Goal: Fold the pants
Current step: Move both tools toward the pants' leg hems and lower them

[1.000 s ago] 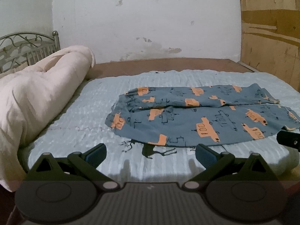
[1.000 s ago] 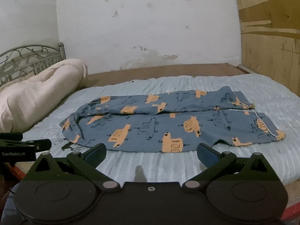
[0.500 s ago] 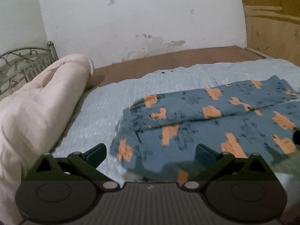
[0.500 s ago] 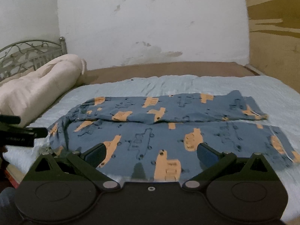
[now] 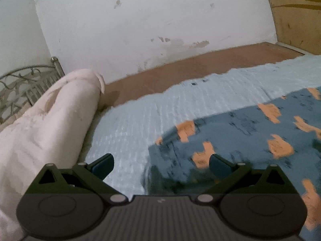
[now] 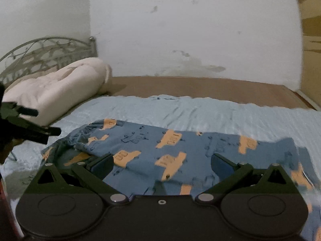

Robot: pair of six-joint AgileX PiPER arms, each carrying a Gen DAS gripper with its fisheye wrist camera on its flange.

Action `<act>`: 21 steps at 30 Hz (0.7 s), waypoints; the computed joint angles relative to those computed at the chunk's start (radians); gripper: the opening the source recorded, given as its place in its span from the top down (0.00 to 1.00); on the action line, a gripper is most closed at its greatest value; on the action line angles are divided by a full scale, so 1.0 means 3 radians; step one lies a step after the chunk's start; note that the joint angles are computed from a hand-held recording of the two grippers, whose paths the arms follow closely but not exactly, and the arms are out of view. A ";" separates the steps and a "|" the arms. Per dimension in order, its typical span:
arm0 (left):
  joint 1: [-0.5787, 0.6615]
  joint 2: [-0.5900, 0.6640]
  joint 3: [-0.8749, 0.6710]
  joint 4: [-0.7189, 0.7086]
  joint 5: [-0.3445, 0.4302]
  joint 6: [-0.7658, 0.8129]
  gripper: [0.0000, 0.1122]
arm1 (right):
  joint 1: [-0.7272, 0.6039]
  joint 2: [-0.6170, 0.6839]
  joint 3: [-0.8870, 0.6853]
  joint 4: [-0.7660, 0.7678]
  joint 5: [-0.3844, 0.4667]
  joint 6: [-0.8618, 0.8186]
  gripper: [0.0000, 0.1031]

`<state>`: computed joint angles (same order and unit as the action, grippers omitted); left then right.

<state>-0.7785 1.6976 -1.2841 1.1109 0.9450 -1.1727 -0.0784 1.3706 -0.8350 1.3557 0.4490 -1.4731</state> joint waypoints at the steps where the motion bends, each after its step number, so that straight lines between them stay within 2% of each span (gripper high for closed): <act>1: 0.0068 0.0099 -0.0031 0.0113 -0.0038 -0.0048 0.09 | -0.0059 0.0186 -0.0168 -0.0070 0.0174 0.0018 0.01; 4: 0.0287 0.0384 -0.0177 0.0334 -0.0170 0.0018 0.09 | -0.0238 0.0823 -0.0850 -0.0533 0.0831 0.0491 0.01; 5: 0.0361 0.0470 -0.0242 0.0362 -0.0217 0.0065 0.09 | -0.0238 0.0963 -0.1011 -0.0610 0.0889 0.0602 0.01; 11: 0.0765 0.0837 -0.0626 0.0303 -0.0698 0.0399 0.09 | -0.0057 0.1520 -0.1755 -0.1136 0.0648 0.0731 0.01; 14: 0.0958 0.1009 -0.0938 -0.0061 -0.0955 0.0881 0.09 | 0.0061 0.1816 -0.2174 -0.1587 0.0596 0.0865 0.01; 17: 0.1159 0.1180 -0.1256 -0.0599 -0.1215 0.1552 0.09 | 0.0142 0.2190 -0.2733 -0.1997 0.0685 0.1159 0.01; 21: 0.1354 0.1388 -0.1651 -0.1509 -0.1368 0.2515 0.09 | 0.0180 0.2710 -0.3594 -0.2304 0.1059 0.1632 0.06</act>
